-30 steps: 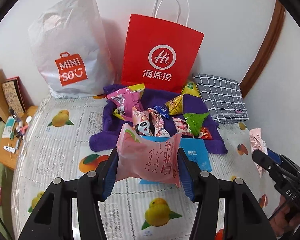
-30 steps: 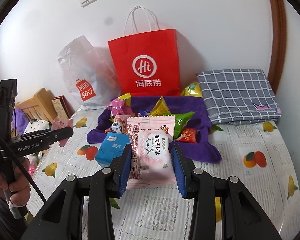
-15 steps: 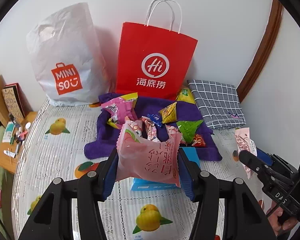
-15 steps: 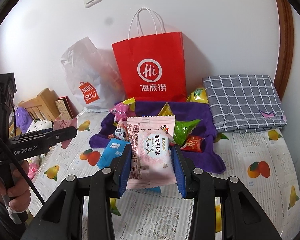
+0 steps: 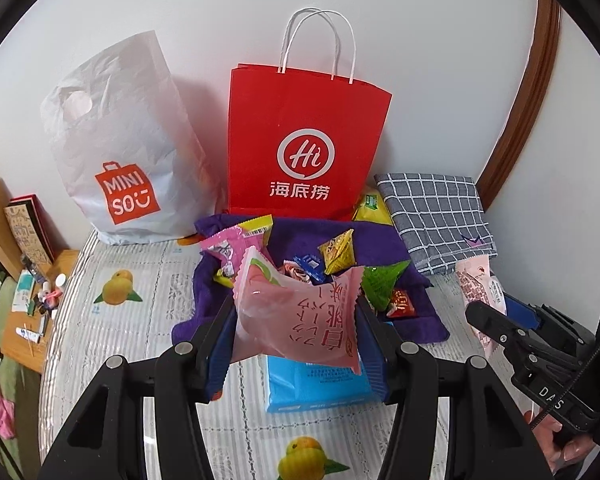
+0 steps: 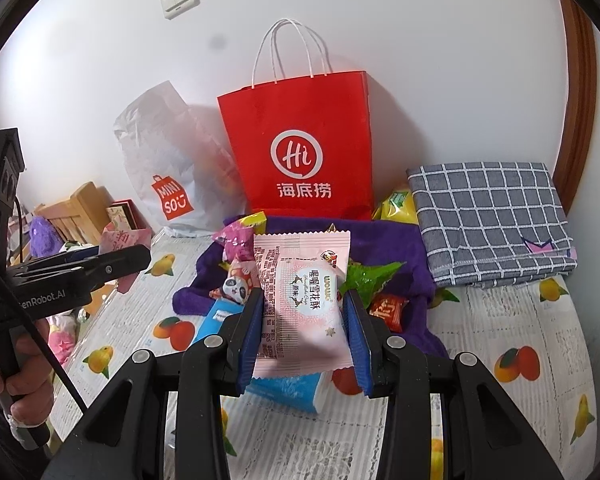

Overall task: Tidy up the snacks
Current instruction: 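Carry the pink pastry and candy packet with both tools over the towel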

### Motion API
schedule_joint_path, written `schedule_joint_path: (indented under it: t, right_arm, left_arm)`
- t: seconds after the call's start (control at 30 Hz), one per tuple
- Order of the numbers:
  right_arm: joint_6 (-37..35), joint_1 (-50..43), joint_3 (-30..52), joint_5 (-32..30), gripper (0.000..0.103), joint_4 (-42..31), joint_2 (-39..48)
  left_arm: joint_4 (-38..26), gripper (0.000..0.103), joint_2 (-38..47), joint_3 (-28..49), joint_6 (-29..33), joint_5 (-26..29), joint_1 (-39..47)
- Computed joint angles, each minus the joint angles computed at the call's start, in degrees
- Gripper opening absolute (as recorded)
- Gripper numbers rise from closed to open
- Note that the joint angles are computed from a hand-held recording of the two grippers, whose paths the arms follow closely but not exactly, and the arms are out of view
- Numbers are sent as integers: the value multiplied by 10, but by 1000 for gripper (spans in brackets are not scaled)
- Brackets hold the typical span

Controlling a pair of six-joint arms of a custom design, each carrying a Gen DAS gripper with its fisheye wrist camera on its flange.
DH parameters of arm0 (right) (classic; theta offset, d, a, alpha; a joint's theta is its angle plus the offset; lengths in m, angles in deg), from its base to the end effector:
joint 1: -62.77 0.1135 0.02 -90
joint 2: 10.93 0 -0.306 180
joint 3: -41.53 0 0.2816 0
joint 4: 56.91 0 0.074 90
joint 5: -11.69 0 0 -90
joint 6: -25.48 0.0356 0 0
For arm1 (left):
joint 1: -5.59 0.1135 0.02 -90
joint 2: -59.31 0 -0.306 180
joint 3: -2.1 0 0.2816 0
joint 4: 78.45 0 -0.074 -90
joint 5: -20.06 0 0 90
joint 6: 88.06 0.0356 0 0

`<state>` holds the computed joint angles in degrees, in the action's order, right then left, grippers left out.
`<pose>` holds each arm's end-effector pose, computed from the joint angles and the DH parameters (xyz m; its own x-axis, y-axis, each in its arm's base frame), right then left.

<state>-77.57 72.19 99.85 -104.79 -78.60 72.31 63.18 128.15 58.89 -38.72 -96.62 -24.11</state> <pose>0.3053 0.0667 0.2218 -0.5971 -0.3039 -0.7424 -0.5990 0.7845 0.1605 0.2271 -0.1111 0.2585 -0.6344 -0.3084 -0.7088 -0.2889 0.9451 -0.1526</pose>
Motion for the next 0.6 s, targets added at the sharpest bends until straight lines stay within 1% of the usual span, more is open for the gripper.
schedule_joint_path:
  t: [0.37, 0.6]
  right_arm:
    - [10, 19, 41, 17, 39, 16, 43]
    - [17, 30, 71, 34, 39, 21, 80]
  left_arm:
    - [26, 53, 30, 11, 35, 19, 32]
    - [58, 53, 51, 6, 57, 49, 68]
